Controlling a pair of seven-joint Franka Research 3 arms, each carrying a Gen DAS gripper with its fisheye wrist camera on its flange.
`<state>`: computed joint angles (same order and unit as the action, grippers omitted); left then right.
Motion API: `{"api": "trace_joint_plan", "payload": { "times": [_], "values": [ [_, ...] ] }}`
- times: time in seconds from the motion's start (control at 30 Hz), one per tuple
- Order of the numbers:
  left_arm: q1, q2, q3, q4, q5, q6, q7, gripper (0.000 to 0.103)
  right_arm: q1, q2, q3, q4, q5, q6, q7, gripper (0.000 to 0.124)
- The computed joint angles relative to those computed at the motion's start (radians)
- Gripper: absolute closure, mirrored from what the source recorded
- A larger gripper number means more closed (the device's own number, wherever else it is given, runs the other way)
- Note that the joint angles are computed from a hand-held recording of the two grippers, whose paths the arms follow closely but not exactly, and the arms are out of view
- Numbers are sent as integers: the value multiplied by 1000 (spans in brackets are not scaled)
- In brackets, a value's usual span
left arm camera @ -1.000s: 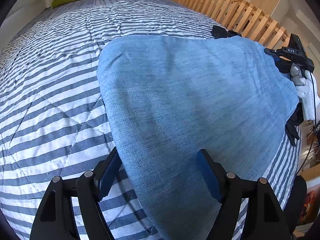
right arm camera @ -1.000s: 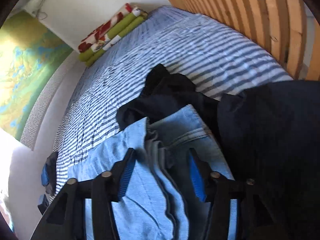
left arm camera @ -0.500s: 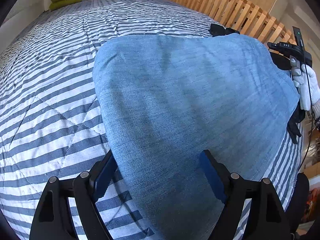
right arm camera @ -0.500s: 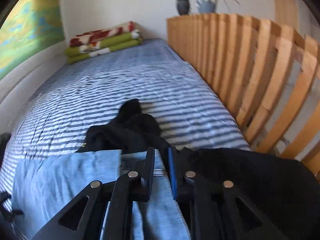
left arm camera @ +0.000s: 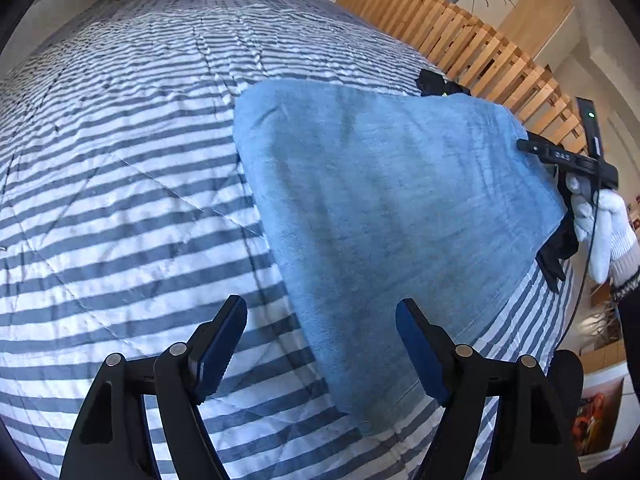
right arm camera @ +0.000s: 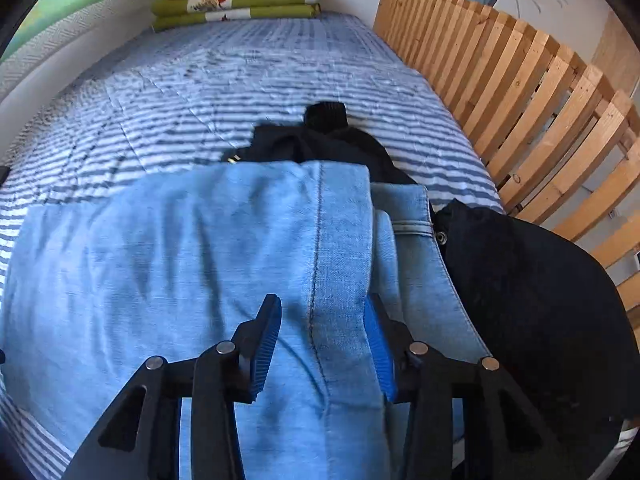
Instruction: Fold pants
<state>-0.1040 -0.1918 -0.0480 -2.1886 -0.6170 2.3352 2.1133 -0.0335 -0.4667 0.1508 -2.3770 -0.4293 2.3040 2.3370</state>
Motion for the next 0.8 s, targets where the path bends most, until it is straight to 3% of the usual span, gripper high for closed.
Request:
{"api": "trace_joint_plan", "payload": {
  "times": [0.13,0.27,0.33,0.43,0.57,0.67,0.73,0.77,0.8],
  "values": [
    [32,92,22,137,-38,-57,-15,23,111,-63,60,-37,111,123,64,85],
    [79,244,-15,331,-11,-140,-61,24,239,74,155,8,192,265,62,85],
    [101,313,-40,415,4,-190,-92,25,241,192,238,89,87,294,140,80],
    [131,394,-72,510,38,-234,-152,25,257,379,323,250,-154,237,246,71],
    [162,483,-107,606,84,-280,-213,26,333,529,318,387,-319,143,316,68],
    [181,537,-134,654,94,-314,-229,37,375,564,277,413,-370,120,369,64],
    [190,541,-152,651,82,-291,-209,42,389,569,250,410,-336,138,366,62],
    [194,553,-161,667,74,-309,-204,63,403,578,238,422,-336,119,359,62],
    [197,566,-168,687,67,-328,-212,73,419,585,226,437,-345,89,355,61]
  ]
}}
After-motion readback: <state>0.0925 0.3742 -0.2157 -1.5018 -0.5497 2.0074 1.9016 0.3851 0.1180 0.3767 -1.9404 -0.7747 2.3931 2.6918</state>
